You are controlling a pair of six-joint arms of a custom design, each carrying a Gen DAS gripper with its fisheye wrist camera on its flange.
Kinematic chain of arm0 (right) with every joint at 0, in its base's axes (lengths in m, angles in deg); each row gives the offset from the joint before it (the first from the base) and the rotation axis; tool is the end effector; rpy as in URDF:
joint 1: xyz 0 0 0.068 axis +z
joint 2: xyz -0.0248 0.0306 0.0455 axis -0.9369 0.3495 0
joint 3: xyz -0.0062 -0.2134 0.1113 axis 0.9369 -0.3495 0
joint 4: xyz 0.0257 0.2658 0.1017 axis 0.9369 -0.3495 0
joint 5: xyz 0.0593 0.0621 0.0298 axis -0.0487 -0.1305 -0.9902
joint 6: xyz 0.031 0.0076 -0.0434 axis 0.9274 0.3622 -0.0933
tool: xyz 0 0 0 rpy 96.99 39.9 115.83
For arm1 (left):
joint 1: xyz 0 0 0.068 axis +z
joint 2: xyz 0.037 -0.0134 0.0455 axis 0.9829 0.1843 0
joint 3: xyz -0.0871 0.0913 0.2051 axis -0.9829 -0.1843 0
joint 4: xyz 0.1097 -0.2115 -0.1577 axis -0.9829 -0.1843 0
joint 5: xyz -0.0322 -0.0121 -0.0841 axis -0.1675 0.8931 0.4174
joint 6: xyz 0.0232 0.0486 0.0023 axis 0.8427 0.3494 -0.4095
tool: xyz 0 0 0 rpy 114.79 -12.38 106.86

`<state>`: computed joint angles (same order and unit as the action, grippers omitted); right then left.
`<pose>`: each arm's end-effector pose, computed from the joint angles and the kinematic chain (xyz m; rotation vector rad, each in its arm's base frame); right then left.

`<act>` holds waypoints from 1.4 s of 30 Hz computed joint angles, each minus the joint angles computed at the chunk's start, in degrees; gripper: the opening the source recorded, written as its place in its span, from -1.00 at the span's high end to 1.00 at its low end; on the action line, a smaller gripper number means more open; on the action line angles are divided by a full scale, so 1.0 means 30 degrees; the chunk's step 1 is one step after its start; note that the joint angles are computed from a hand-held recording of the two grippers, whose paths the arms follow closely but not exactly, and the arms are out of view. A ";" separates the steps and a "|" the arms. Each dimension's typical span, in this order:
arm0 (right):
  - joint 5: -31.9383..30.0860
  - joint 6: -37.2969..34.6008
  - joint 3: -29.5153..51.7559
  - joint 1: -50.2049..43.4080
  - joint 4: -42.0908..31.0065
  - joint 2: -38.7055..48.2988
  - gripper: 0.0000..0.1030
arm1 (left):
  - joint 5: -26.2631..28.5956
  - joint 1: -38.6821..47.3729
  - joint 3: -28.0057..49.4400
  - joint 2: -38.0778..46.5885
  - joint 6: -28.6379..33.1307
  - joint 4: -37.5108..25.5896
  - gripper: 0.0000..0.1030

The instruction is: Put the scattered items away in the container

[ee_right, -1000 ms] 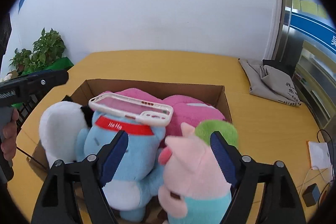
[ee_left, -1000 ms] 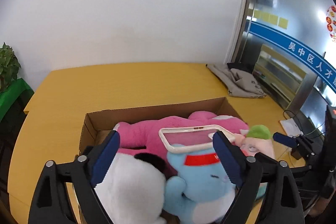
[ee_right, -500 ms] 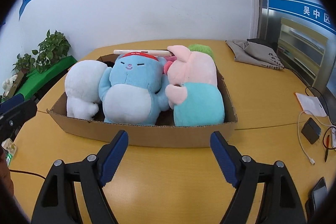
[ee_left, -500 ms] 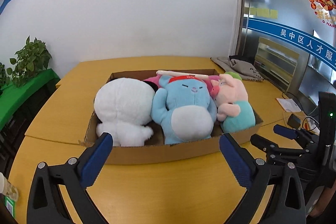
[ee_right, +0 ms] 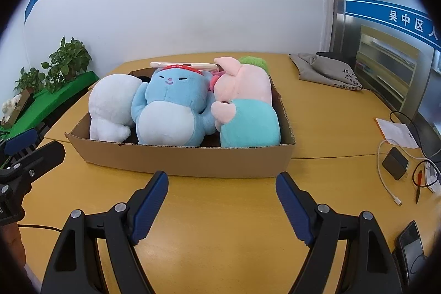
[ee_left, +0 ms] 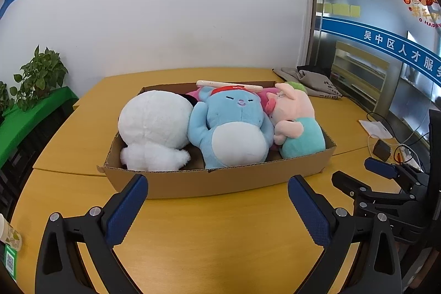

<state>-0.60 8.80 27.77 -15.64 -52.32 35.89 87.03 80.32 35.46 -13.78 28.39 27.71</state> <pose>0.1550 0.1684 0.2952 0.3973 2.2211 -0.1356 0.2212 -0.0107 0.2922 0.4838 2.1268 -0.3079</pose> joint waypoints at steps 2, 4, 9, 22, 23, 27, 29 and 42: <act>-0.0009 0.0086 -0.0020 0.0029 -0.0068 -0.0026 -0.56 | -0.0231 -0.0139 -0.0171 -0.0196 0.0050 0.0147 -0.99; -0.0051 0.0061 -0.0016 0.0004 0.0014 0.0066 -0.56 | -0.0337 -0.0149 -0.0257 -0.0271 0.0100 0.0188 -0.99; -0.0196 -0.0408 0.0064 -0.0172 0.0712 0.0437 -0.56 | -0.0503 0.0058 -0.0316 -0.0177 0.0184 0.0266 -0.99; -0.0278 -0.0158 -0.0504 -0.0365 0.0573 -0.0018 -0.56 | -0.1272 -0.0728 -0.0773 -0.0074 -0.0029 0.0804 -1.00; -0.0336 -0.0218 -0.0525 -0.0410 0.0707 -0.0004 -0.56 | -0.1332 -0.0724 -0.0816 -0.0118 -0.0004 0.0784 -1.00; -0.0594 -0.0786 -0.0552 -0.0480 0.1496 0.0288 -0.56 | -0.1635 -0.0523 -0.0976 -0.0197 0.0037 0.0877 -0.99; -0.0684 -0.0993 -0.0500 -0.0420 0.1657 0.0470 -0.56 | -0.1730 -0.0416 -0.0958 -0.0027 -0.0153 0.0985 -0.99; -0.0995 -0.0884 -0.0949 -0.0497 0.1678 0.0401 -0.56 | -0.2444 -0.0938 -0.1328 0.0072 -0.0706 0.0957 -1.00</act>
